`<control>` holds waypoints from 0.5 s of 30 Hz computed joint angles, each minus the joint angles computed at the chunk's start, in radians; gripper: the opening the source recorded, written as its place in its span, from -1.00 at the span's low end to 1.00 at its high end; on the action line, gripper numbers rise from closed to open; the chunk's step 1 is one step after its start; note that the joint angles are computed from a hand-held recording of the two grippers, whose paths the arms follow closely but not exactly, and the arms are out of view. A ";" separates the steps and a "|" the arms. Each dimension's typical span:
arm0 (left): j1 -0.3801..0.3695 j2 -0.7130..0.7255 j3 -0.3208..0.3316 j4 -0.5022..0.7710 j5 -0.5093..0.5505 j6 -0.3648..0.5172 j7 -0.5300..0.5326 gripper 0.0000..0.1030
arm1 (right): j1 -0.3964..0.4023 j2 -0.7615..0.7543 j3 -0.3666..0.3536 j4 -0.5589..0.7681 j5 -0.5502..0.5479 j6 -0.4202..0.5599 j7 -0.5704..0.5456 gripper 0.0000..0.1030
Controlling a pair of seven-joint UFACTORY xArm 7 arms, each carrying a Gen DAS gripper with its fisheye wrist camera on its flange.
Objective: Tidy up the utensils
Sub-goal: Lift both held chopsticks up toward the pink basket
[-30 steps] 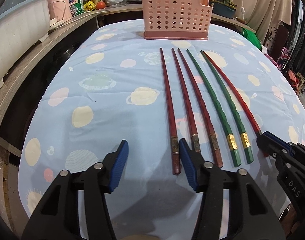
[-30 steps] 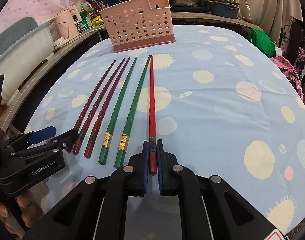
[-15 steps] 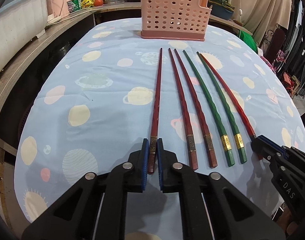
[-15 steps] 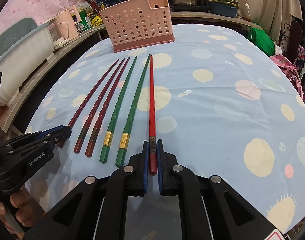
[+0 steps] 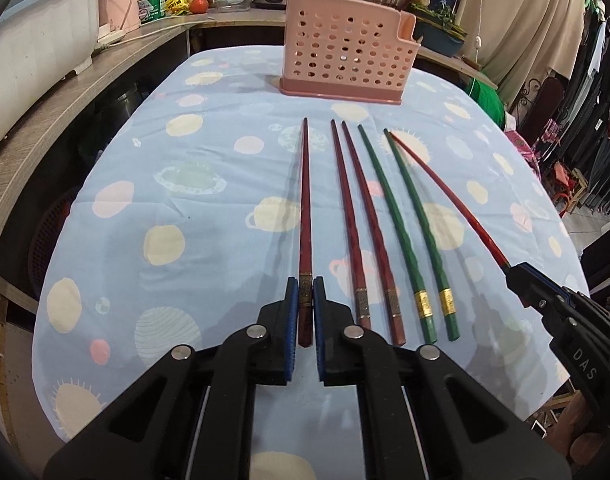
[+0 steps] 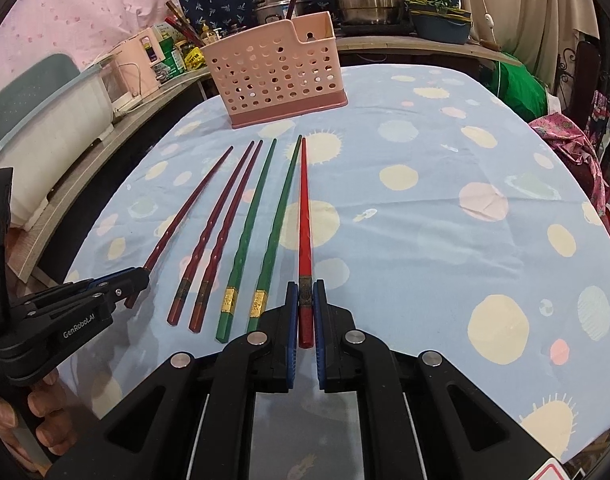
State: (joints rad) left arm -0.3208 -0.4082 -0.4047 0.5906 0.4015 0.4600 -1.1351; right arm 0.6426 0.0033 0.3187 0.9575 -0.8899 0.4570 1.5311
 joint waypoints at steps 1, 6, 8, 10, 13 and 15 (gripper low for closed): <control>-0.004 -0.004 0.005 0.003 -0.006 0.002 0.005 -0.86 | -0.001 -0.007 -0.001 0.000 -0.002 0.000 0.003 -0.86; -0.005 -0.034 0.016 0.021 -0.025 0.016 0.029 -0.86 | -0.021 -0.046 0.004 0.001 -0.014 0.000 0.012 -0.86; -0.003 -0.046 0.016 0.030 -0.030 0.024 0.039 -0.86 | -0.034 -0.064 0.010 0.001 -0.021 0.001 0.017 -0.86; 0.002 -0.058 0.016 0.038 -0.034 0.030 0.047 -0.86 | -0.049 -0.081 0.017 0.004 -0.028 0.004 0.020 -0.86; 0.010 -0.077 0.017 0.048 -0.041 0.034 0.060 -0.86 | -0.073 -0.108 0.028 0.005 -0.037 0.007 0.025 -0.86; 0.014 -0.086 0.022 0.058 -0.050 0.038 0.074 -0.86 | -0.091 -0.126 0.035 0.005 -0.043 0.002 0.030 -0.86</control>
State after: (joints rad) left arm -0.3068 -0.4937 -0.3825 0.6482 0.3512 0.4982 -1.0607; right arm 0.5518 -0.1225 0.3537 0.9626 -0.9324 0.4591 1.5614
